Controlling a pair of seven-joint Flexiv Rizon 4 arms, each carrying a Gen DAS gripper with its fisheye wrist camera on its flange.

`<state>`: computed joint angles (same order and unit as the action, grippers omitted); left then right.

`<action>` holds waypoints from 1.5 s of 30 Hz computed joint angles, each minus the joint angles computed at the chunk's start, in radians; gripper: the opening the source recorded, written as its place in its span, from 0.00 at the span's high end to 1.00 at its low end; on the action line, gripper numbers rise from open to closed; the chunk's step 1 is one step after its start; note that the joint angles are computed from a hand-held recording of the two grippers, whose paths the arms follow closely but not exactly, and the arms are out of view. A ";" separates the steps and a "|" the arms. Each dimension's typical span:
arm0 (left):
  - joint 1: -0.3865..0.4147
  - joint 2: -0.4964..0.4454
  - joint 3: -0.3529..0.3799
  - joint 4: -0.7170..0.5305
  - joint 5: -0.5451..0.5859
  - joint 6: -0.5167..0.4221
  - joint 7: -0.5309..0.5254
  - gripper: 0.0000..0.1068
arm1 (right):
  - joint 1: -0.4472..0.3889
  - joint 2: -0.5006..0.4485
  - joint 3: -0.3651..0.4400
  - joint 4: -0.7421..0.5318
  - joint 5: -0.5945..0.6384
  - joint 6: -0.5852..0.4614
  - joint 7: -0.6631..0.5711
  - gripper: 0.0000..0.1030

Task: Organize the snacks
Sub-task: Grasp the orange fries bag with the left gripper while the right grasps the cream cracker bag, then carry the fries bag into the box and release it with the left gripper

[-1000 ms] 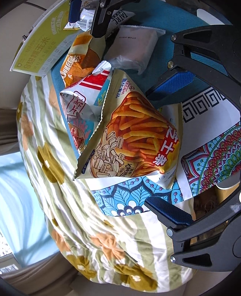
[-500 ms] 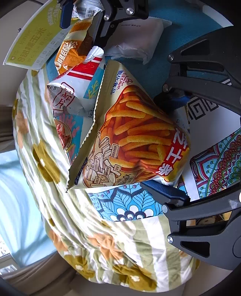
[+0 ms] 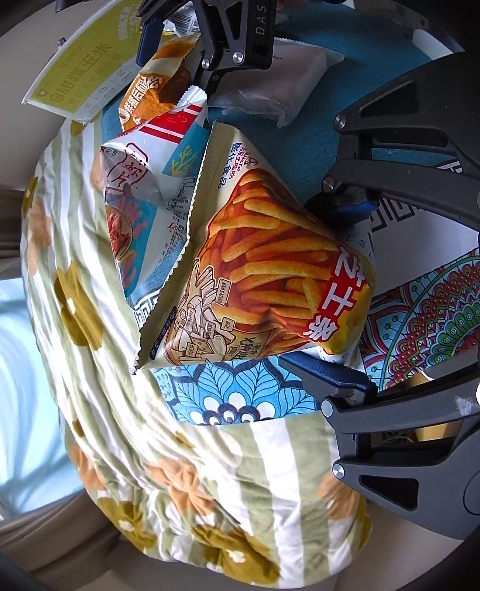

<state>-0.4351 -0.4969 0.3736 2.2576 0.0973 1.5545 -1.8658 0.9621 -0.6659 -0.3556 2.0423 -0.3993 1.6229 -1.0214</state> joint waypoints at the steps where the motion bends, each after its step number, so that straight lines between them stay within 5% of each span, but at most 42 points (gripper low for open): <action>1: 0.003 0.003 -0.002 0.002 -0.004 -0.002 -0.004 0.46 | -0.004 -0.002 0.003 -0.004 0.000 -0.001 -0.001 0.02; 14: 0.022 0.053 -0.020 0.026 0.001 -0.008 -0.041 0.49 | -0.063 0.011 0.060 -0.010 -0.013 -0.018 0.015 0.35; 24: 0.027 0.146 -0.020 0.064 0.046 -0.003 -0.079 0.50 | -0.084 0.076 0.087 0.022 0.023 0.023 0.044 0.36; 32: -0.026 0.283 0.031 0.029 0.213 -0.086 -0.202 0.51 | -0.071 0.190 0.097 0.079 0.053 0.052 0.052 0.36; 41: 0.006 0.370 -0.080 -0.096 0.344 -0.169 -0.286 0.51 | -0.113 0.371 0.120 0.160 0.033 0.056 0.104 0.36; 45: -0.001 0.357 -0.147 -0.189 0.413 -0.215 -0.373 0.51 | -0.108 0.455 0.049 0.218 -0.028 0.074 0.135 0.36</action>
